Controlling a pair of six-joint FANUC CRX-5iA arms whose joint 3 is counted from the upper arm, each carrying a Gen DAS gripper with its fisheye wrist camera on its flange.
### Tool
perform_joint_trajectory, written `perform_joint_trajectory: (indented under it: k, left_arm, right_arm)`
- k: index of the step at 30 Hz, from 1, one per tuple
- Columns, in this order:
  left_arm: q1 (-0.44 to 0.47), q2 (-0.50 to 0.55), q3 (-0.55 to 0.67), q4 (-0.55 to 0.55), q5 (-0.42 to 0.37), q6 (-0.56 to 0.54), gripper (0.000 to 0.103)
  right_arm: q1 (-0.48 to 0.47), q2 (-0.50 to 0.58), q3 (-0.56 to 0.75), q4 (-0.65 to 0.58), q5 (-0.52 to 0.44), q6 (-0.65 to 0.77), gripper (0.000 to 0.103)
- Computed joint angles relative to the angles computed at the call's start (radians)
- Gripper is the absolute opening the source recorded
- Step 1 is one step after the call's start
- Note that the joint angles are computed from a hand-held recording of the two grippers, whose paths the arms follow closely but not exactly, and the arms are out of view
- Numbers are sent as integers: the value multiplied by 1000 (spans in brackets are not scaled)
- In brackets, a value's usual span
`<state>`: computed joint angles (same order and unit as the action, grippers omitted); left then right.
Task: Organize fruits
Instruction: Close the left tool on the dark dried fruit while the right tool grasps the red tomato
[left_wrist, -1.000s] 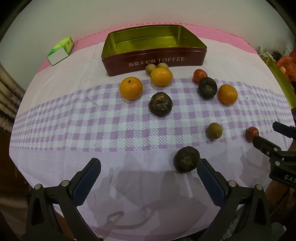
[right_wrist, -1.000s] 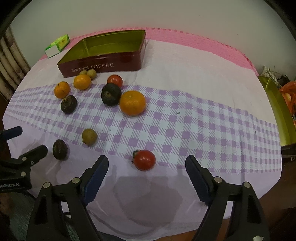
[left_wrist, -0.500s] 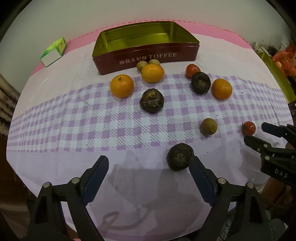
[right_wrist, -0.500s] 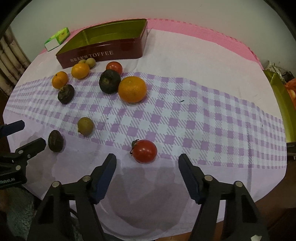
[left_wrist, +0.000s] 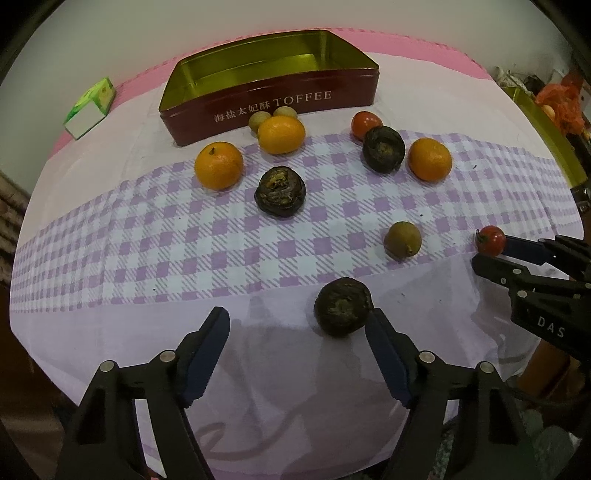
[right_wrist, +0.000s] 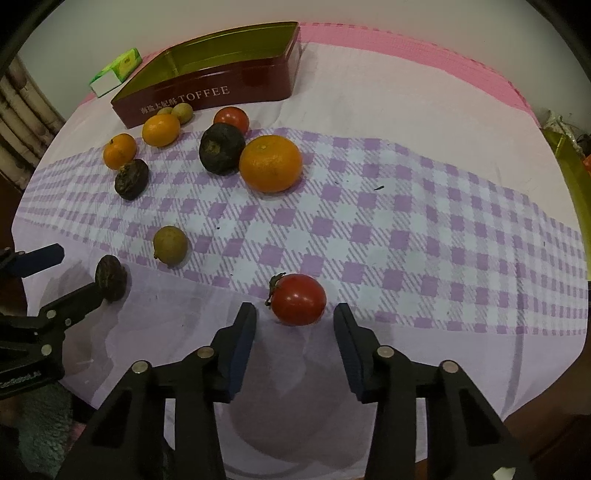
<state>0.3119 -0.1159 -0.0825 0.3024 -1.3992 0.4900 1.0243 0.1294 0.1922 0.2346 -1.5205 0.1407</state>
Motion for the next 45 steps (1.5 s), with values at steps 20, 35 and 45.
perform_joint_trajectory:
  k: [20, 35, 45]
  left_arm:
    - [-78, 40, 20, -59, -6, 60, 75]
    - [-81, 80, 40, -59, -24, 88, 54]
    - [-70, 95, 52, -51, -45, 111, 41]
  right_arm:
    - [-2, 11, 8, 1, 3, 20, 34]
    - [-2, 4, 4, -2, 15, 5, 36]
    - [0, 3, -1, 2, 14, 3, 34]
